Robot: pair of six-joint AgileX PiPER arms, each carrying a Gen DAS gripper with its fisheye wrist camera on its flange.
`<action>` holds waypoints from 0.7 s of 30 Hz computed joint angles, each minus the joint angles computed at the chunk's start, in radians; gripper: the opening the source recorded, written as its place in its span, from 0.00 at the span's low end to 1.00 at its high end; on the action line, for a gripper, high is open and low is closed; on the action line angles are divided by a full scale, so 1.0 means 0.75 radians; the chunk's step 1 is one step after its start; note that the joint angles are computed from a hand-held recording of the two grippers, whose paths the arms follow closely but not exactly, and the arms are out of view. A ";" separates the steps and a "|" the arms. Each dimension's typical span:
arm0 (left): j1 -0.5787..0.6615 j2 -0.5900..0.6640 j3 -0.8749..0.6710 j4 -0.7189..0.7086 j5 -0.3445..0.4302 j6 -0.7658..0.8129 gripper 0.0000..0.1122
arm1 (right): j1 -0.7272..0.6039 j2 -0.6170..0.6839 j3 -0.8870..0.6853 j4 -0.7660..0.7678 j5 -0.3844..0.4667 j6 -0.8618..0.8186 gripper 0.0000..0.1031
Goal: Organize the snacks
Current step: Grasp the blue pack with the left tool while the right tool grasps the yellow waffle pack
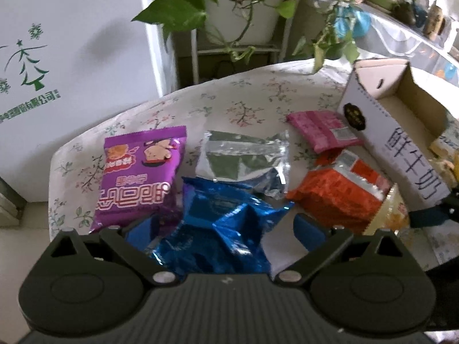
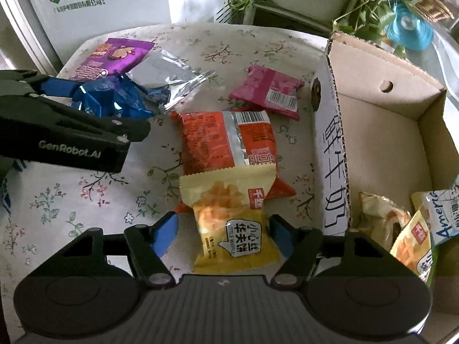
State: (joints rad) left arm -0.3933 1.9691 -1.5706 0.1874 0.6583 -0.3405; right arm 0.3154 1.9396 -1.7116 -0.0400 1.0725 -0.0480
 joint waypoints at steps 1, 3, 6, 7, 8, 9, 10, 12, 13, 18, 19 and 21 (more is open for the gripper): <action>-0.002 0.005 0.001 0.019 0.003 -0.026 0.86 | 0.007 -0.001 0.004 -0.017 -0.008 0.008 0.69; 0.005 0.009 0.010 0.007 -0.005 -0.033 0.86 | 0.021 0.001 0.009 -0.041 -0.014 0.005 0.55; 0.007 0.004 0.022 0.013 -0.002 -0.042 0.74 | 0.010 0.023 -0.026 0.040 0.035 -0.022 0.55; 0.006 0.005 0.020 0.020 0.012 -0.047 0.70 | 0.011 0.024 -0.029 0.050 0.036 -0.032 0.55; 0.012 0.000 0.029 0.006 0.009 -0.037 0.69 | 0.009 0.027 -0.036 0.064 0.041 -0.034 0.55; 0.021 -0.007 0.041 -0.022 -0.002 -0.018 0.68 | -0.001 0.033 -0.048 0.091 0.052 -0.034 0.55; 0.027 -0.009 0.044 -0.036 -0.006 -0.012 0.67 | -0.012 0.043 -0.065 0.117 0.066 -0.031 0.56; 0.032 -0.014 0.047 -0.041 -0.004 -0.012 0.67 | -0.037 0.058 -0.093 0.165 0.092 -0.020 0.57; 0.034 -0.016 0.048 -0.042 -0.002 -0.014 0.67 | -0.046 0.064 -0.100 0.181 0.098 -0.016 0.58; 0.034 -0.003 0.030 -0.066 0.025 -0.020 0.71 | -0.056 0.082 -0.119 0.180 0.101 0.009 0.66; 0.030 0.000 0.029 -0.055 0.031 -0.031 0.72 | -0.049 0.086 -0.122 0.171 0.100 0.013 0.67; 0.024 0.004 0.029 -0.038 0.034 -0.046 0.72 | -0.028 0.077 -0.103 0.140 0.090 0.026 0.67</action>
State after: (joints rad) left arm -0.3749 1.9725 -1.5491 0.1587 0.6836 -0.3749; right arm 0.2945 1.9974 -1.7891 0.0652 1.1403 -0.0287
